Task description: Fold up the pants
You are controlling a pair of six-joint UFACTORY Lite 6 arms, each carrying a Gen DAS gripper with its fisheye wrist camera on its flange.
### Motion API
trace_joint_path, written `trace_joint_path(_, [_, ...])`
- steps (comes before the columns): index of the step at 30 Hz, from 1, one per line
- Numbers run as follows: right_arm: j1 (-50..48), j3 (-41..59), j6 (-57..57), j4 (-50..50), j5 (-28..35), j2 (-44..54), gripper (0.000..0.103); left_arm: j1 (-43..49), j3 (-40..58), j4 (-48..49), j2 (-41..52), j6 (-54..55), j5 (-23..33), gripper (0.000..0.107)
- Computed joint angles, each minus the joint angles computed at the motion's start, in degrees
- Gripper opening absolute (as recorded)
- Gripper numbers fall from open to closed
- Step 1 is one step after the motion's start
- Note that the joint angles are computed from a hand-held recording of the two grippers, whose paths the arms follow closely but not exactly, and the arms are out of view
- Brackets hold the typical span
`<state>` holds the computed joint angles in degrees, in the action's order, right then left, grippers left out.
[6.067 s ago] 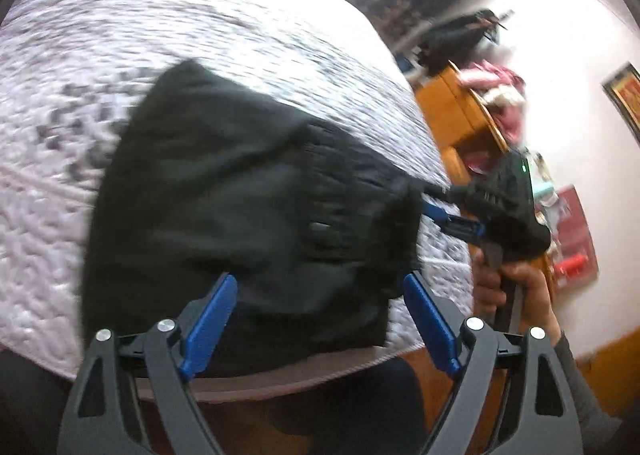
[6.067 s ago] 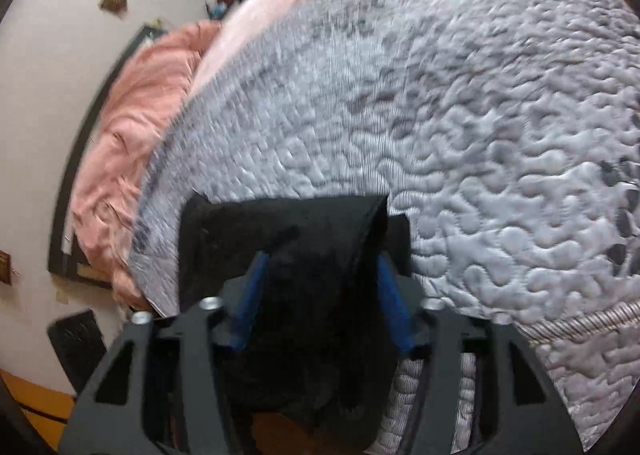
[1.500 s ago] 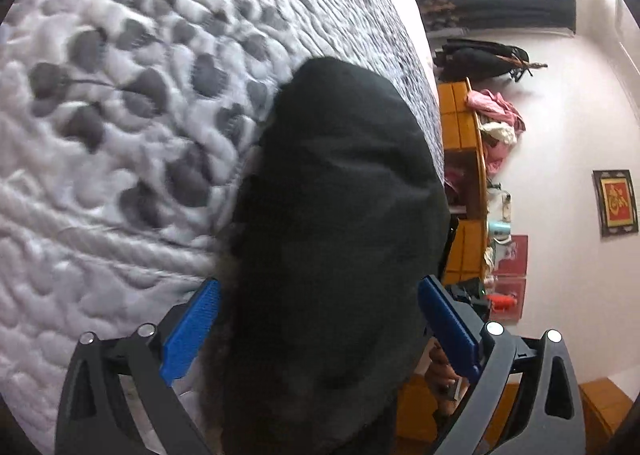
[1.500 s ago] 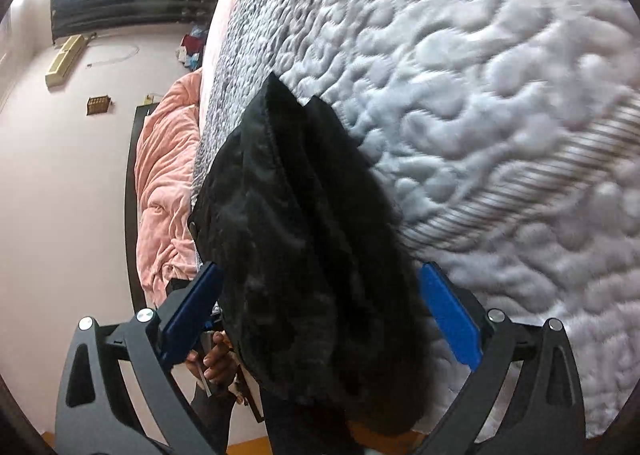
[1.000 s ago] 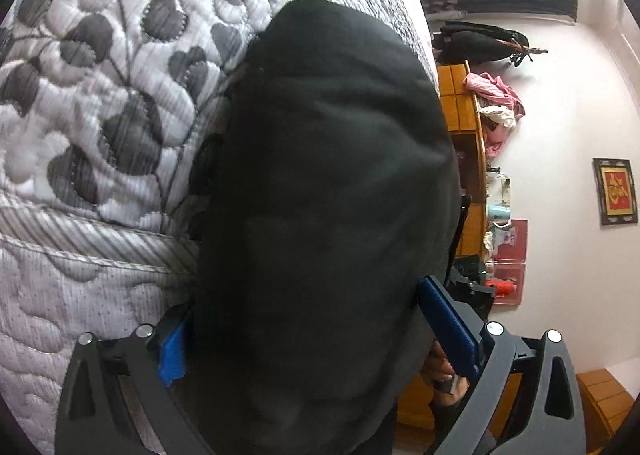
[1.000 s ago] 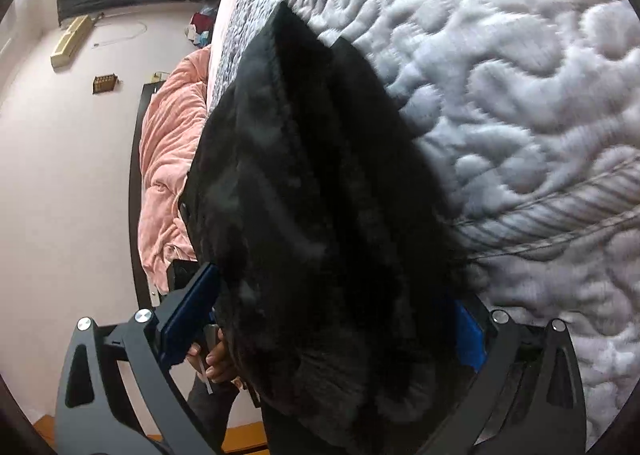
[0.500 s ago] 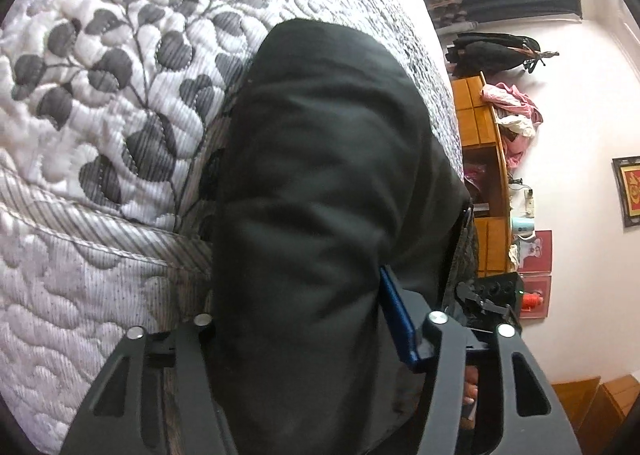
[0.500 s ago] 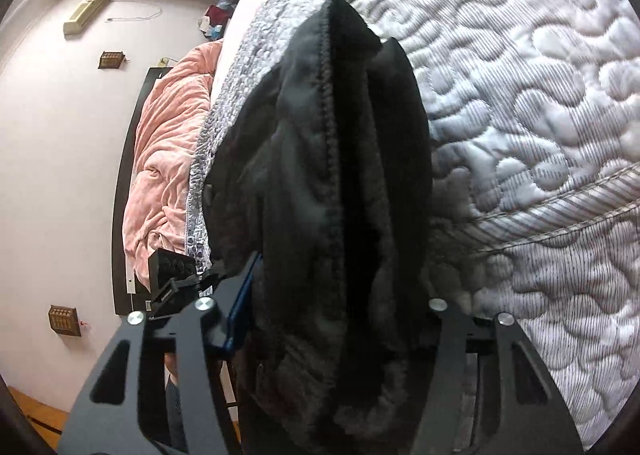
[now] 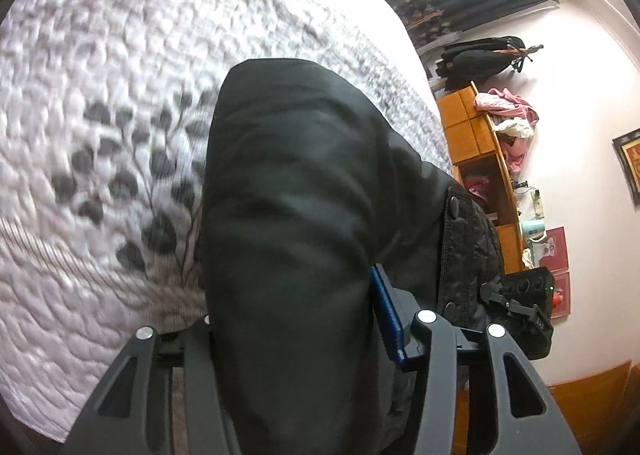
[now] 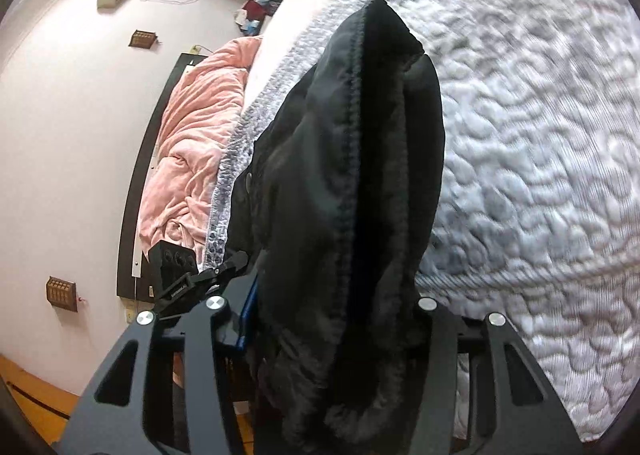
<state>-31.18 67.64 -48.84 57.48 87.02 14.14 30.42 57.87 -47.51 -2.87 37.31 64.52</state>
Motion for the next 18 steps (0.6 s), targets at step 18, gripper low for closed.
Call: trace_joint_path(18, [19.11,46.34,19.11,3.41,-6.0,28.36,0.049,-2.96,39.31,3.39,28.85,-9.52,1.3,0.05])
